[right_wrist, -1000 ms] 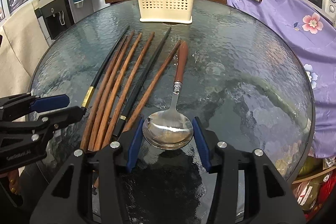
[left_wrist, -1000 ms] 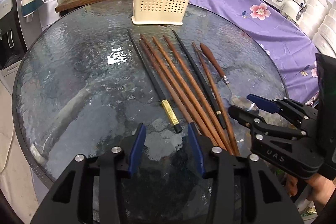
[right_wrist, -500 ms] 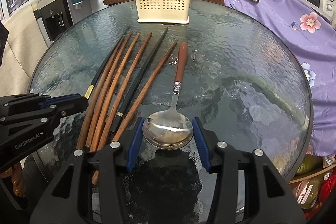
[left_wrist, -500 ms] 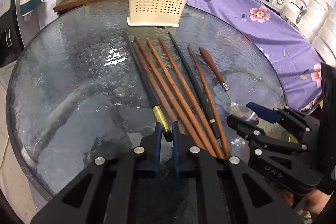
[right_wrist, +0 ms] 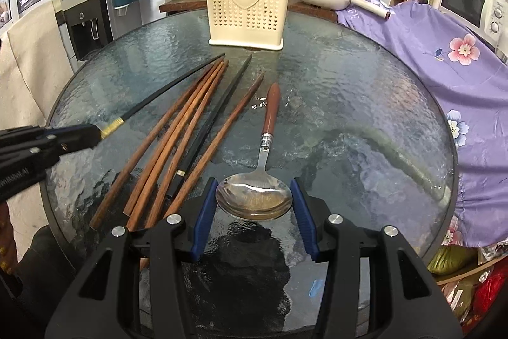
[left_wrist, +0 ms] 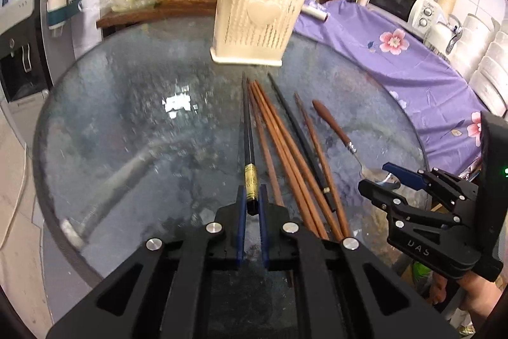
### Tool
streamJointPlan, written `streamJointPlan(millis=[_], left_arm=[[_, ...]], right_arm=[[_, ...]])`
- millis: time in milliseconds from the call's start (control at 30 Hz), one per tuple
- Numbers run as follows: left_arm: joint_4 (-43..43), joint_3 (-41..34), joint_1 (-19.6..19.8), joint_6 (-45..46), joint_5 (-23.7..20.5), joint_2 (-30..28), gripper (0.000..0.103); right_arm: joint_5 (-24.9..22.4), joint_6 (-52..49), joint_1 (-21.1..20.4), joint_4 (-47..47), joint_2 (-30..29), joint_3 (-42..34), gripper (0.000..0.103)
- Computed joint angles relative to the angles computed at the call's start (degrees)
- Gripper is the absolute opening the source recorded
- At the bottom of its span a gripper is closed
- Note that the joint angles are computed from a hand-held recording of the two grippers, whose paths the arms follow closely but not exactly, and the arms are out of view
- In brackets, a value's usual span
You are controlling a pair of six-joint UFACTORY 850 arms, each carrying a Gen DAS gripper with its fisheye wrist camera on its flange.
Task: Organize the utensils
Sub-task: 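Lift the steel spoon with the right gripper while the left gripper lifts the black-handled skimmer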
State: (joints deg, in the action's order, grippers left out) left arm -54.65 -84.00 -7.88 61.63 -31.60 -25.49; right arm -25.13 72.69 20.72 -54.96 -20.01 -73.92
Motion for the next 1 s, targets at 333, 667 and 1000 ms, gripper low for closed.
streamJointPlan(millis=[333, 667, 1000], left_arm=[[-12.18, -0.65, 1.43, 8.93, -0.15, 2.66, 0.007], [-16.59, -5.16, 2.12, 10.31, -3.3, 1.82, 0.007], [-16.34, -10.72, 2.34, 9.7, -6.15, -0.37, 0.006]], right_arm=[[-1.98, 3.62, 0.42, -6.61, 3.16, -0.53, 0.047], [-1.03, 0.88, -0.74, -6.74, 4.34, -3.58, 0.047], [0.87, -9.24, -2.68, 1.37, 3.26, -7.65, 0.047]])
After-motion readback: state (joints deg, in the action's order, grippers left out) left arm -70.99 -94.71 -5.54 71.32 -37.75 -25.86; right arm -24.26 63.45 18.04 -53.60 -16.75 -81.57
